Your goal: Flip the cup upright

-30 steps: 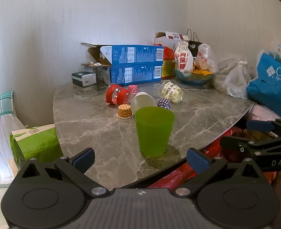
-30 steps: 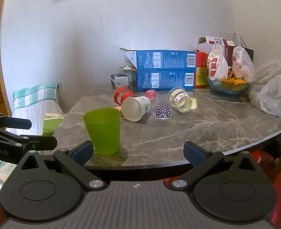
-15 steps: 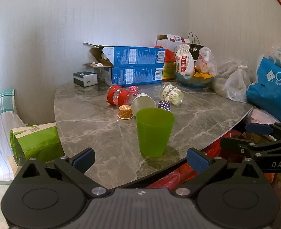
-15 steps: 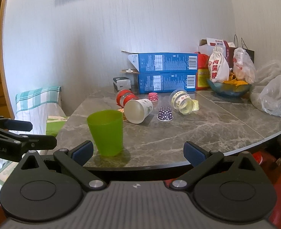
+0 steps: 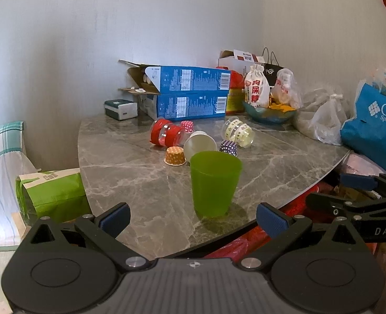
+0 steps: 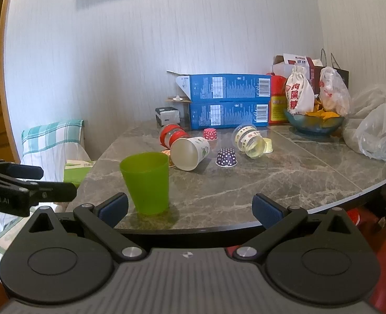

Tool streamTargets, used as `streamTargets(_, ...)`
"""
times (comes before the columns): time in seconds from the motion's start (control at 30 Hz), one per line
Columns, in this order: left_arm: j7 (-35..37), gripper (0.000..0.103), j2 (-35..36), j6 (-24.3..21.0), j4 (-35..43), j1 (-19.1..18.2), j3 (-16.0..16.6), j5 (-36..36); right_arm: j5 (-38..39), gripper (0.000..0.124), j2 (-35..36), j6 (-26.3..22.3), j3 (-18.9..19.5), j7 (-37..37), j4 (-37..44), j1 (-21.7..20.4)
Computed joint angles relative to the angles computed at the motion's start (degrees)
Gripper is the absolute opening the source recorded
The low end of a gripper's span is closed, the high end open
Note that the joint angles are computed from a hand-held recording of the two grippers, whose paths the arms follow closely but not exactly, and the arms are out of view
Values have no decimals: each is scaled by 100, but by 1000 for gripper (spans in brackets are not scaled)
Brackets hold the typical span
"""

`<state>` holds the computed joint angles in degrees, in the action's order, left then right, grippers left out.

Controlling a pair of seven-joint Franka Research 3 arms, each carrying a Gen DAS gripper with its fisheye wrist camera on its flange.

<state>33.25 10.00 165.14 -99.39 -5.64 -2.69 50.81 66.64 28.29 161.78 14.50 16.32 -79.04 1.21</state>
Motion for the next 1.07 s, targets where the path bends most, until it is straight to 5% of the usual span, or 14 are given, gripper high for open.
streamTargets(0.77,371,103,144,169,69,43,-17,-561,-273,102,139,-28,-7,305,144,-8)
streamTargets(1.07,-716,103,127,82,207,-189,300,668,-519,102,217,-68,-7,504,229,11)
